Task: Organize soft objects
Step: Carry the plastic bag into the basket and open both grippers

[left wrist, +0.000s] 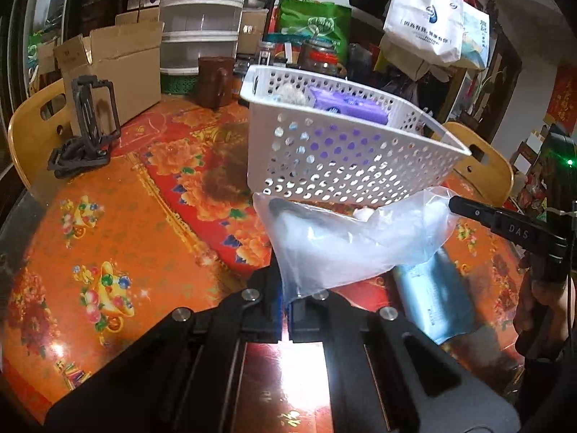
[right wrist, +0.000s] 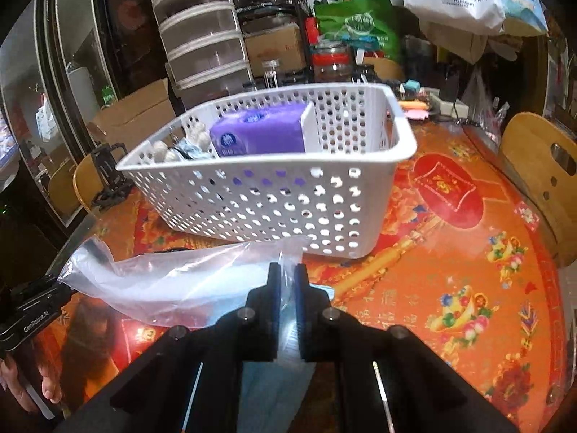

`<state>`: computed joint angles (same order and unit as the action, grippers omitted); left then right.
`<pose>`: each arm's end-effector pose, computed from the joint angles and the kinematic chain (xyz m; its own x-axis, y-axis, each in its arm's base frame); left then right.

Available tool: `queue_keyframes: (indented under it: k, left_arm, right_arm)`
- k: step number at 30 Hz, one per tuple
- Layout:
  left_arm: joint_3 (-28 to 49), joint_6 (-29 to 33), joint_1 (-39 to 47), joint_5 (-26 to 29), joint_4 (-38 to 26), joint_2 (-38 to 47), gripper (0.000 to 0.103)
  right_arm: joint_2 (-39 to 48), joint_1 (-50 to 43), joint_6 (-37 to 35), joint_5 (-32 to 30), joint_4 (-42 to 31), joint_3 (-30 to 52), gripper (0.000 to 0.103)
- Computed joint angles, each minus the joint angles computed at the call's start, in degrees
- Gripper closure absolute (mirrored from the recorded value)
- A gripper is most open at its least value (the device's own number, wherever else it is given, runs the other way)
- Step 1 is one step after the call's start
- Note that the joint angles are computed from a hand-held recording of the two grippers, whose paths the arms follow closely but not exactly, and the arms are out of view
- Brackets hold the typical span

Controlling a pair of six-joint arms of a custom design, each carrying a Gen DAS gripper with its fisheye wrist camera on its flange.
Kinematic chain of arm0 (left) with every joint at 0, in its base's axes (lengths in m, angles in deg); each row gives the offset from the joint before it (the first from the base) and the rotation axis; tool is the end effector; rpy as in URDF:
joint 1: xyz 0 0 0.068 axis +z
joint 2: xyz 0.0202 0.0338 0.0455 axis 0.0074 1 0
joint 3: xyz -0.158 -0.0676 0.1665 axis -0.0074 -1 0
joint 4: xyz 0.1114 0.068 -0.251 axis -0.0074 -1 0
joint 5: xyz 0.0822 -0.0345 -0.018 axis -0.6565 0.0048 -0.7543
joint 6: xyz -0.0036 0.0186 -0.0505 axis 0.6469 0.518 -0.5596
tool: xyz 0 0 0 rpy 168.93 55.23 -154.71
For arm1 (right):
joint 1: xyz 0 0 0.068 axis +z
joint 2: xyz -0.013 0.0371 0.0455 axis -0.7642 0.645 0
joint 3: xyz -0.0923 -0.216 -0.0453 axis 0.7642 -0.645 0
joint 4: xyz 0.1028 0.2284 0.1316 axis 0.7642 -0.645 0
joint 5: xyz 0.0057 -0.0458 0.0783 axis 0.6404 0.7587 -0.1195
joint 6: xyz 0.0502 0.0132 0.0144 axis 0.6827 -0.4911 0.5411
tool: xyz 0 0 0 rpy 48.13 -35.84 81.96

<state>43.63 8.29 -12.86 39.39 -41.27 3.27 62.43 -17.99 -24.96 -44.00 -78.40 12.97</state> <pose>0.1940 -0.0507 0.0963 -0.6920 0.0115 -0.7218 0.2260 0.9531 -0.2015 0.1823 0.1037 0.1177 -0.7048 0.0889 -0.7038 -0.0619 0.9806 0.1859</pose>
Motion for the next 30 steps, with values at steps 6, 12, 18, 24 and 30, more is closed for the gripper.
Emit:
queue_keyframes:
  k: [6,12,18,24,30]
  left_arm:
    - [-0.65,-0.1,0.29,1.46,-12.93,-17.04,0.102]
    - [6.11,1.38,0.99,3.48,-18.62,-18.77,0.102]
    - [18.13,1.76,0.68,4.25,-15.26,-3.91,0.102]
    - [35.6,1.64,0.82,2.88,-12.71,17.51,0.102]
    - [52.28,3.07,-0.66,-1.21,-13.77,37.87,0.102]
  right_arm:
    - [-12.08,4.1,0.85,4.39,-9.39,0.51,0.097]
    - [-18.04,5.85,-0.7,8.35,-16.98,5.48,0.098]
    - [-12.99,0.44,-5.06,6.9,-16.91,12.65,0.098]
    - [-0.86,-7.12,-8.86,3.46,-12.26,20.14,0.098]
    - [11.76,-10.5,-10.88,3.35,-7.35,24.46,0.098]
